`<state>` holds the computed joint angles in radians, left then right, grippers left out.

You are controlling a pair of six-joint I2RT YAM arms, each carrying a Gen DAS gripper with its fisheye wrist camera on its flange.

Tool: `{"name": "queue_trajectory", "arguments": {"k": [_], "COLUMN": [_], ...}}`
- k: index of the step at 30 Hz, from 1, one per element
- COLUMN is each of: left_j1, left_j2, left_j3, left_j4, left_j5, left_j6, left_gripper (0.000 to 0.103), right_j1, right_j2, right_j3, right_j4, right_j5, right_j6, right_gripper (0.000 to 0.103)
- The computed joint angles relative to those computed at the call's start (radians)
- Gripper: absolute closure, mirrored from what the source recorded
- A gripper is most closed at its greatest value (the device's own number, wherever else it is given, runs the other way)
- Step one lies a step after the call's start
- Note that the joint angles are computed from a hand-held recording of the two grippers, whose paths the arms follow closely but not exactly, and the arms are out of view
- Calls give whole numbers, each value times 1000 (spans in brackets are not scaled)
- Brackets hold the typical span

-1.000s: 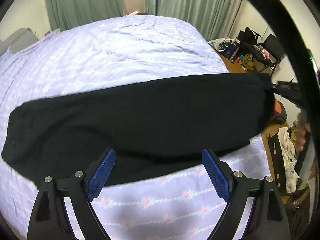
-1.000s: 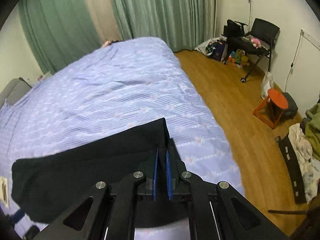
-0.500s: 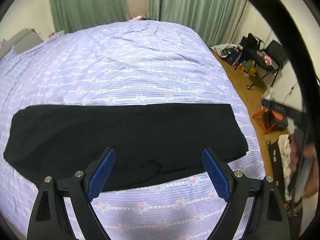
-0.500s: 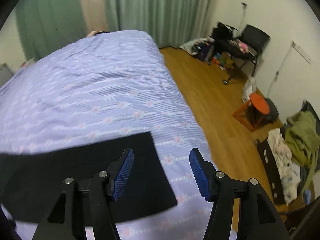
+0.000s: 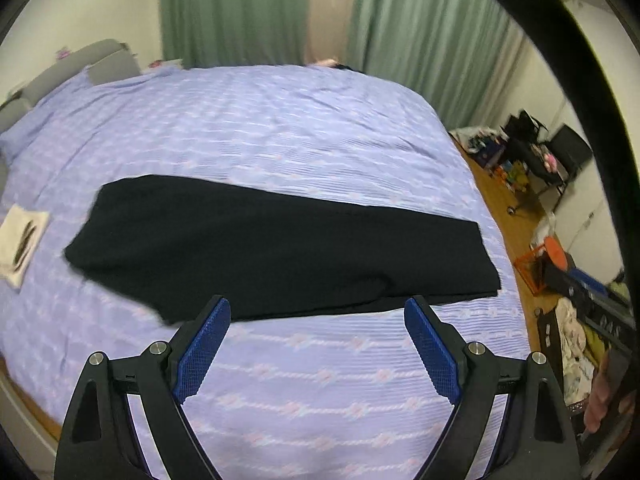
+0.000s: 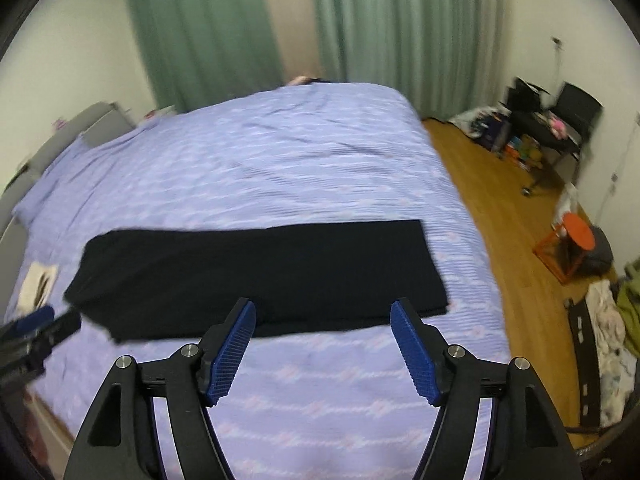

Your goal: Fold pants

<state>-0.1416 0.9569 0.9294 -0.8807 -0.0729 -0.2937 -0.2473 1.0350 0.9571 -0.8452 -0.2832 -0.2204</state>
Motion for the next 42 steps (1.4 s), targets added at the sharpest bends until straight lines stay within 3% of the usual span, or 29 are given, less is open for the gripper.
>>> {"name": "queue_trajectory", "arguments": {"k": [2,4,7,11,15,20,25,28,35,42], "left_j1": [161,410,786,1276,1487,1575,1564,1530,1442,1345], "left_j2": [-89,-149,-157,17,292,627,949,1140,1397,1729], "left_j3": [-8,-12,8,88,242,483,747,929,1093,1459], "left_j4": [-64,-124,-216,-333,-352,-335,-290,-297,-213,-313], "left_j5": [84,242,405,651,709,726,704,686,642,629], "left_j6": [100,279,536,1000,1246,1347,1305,1235,1138,1061], "left_gripper": [14,14,12,12,12,11,11,11,11,11], "right_j1": [80,209,510,948,1272,1444,1499,1494,1459,1391], "right_j2": [-55,-114,-167,-116,73,353,617,772,1023,1191], "right_j3": [-1,-5,-7,12,83,199,337,447,583,659], "right_j4": [-53,-90,-101,-69,-12,103,158,137,158,211], "right_j5": [10,39,164,400,582,640,634,591,524,489], "right_j6": [45,139,343,638,890,1082,1197,1206,1181,1214], "right_gripper": [33,33,33,33,33,33,33,33,33,33]}}
